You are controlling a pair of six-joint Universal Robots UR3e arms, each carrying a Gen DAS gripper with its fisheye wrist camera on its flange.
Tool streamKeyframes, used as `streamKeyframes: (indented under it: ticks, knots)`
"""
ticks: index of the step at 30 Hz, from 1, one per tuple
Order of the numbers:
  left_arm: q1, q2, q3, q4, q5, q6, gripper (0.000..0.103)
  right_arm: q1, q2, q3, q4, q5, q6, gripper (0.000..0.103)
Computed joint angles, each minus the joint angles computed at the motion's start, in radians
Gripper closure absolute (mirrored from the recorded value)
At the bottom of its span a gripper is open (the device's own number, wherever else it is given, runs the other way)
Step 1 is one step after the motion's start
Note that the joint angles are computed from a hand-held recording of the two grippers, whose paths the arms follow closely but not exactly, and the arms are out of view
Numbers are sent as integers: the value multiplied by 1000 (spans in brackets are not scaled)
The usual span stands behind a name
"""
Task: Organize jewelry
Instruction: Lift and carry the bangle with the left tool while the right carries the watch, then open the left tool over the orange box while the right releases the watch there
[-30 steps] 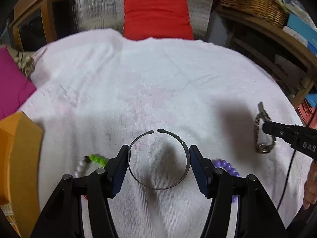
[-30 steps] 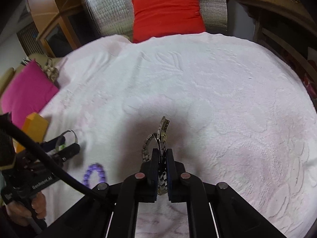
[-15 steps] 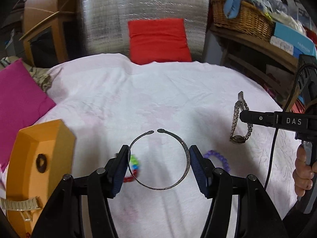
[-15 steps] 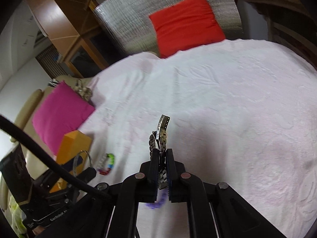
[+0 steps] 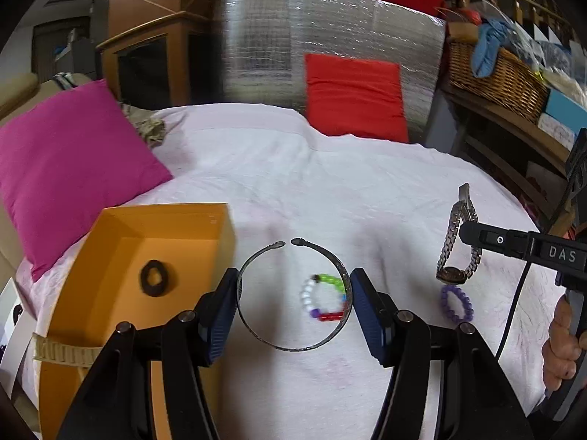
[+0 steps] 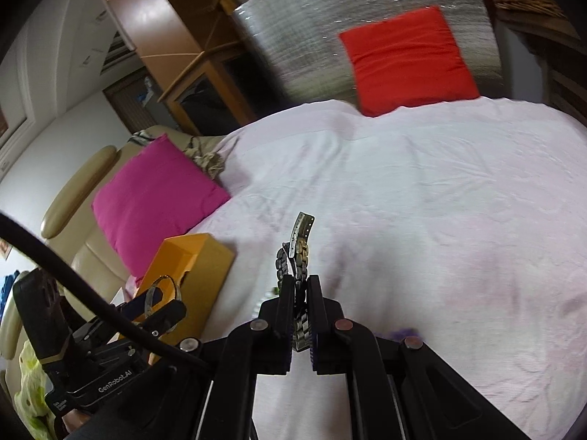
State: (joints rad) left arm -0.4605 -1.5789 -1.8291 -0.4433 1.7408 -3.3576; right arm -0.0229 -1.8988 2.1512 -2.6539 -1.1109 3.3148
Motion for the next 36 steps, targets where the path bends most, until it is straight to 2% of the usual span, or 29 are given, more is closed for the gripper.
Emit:
streamKeyframes:
  ticks: [8,16,25,30,32,36]
  knots:
    - [121,139,-133,17,-20,11,41,207,190,-157,-101,-86,94,96]
    - [281,257,-239,18,-102,30,41,392,422,-395,-92,-206,150,96]
    - [415,317,-299,-16,-139,41,41,532,698,-786,27,-267,158,96]
    - [475,308,-308,-39,-133,33,41,579,849,-1005,123,-283,162,96]
    - [523,302,-312,-46,-167,25,41,588,906,-1083,157,-291,166,96]
    - [552,236,-280,-35,-174,-6,41,590,985,-1190,208,-294,173,96]
